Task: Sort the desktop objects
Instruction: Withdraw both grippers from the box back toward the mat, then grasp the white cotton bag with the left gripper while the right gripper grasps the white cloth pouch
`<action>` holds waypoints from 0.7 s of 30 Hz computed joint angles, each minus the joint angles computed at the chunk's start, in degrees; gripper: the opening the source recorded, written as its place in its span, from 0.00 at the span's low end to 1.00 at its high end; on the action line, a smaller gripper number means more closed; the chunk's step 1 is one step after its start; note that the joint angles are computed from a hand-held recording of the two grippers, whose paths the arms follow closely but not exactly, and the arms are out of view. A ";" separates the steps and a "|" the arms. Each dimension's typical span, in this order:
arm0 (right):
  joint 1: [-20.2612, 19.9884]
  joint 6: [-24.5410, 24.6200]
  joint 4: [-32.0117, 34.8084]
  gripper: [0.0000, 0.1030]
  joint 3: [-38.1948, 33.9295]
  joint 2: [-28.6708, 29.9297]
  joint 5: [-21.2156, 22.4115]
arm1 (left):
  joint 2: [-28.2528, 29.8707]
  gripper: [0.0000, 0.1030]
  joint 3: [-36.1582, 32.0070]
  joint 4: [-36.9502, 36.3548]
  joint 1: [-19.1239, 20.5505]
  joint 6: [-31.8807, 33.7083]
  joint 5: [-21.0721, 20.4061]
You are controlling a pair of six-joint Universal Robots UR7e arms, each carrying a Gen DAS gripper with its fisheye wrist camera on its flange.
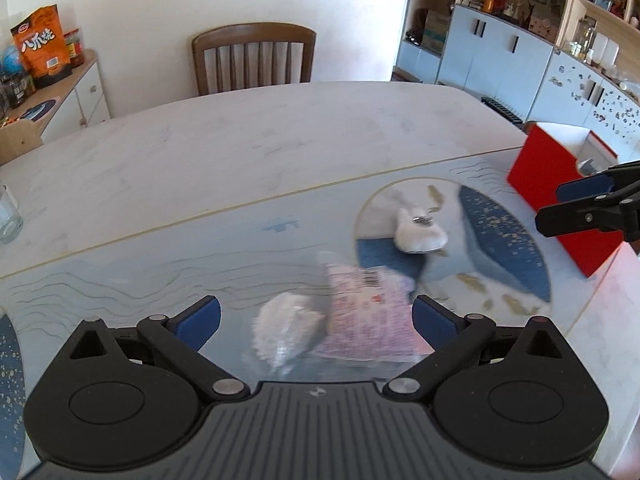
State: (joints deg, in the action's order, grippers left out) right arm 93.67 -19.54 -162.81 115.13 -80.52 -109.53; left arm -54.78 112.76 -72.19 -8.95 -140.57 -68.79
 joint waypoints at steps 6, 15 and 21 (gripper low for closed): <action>0.92 0.30 -0.53 0.88 -1.73 3.36 -1.59 | -2.62 0.99 3.57 -0.82 -1.11 -0.36 -2.91; 1.09 1.13 -1.61 0.87 -4.26 8.07 -3.54 | -5.29 0.99 9.16 -5.11 -1.36 3.19 -5.88; 0.69 2.51 -2.63 0.86 -6.17 11.57 -4.75 | -6.01 0.99 11.15 -7.61 -1.15 4.48 -5.63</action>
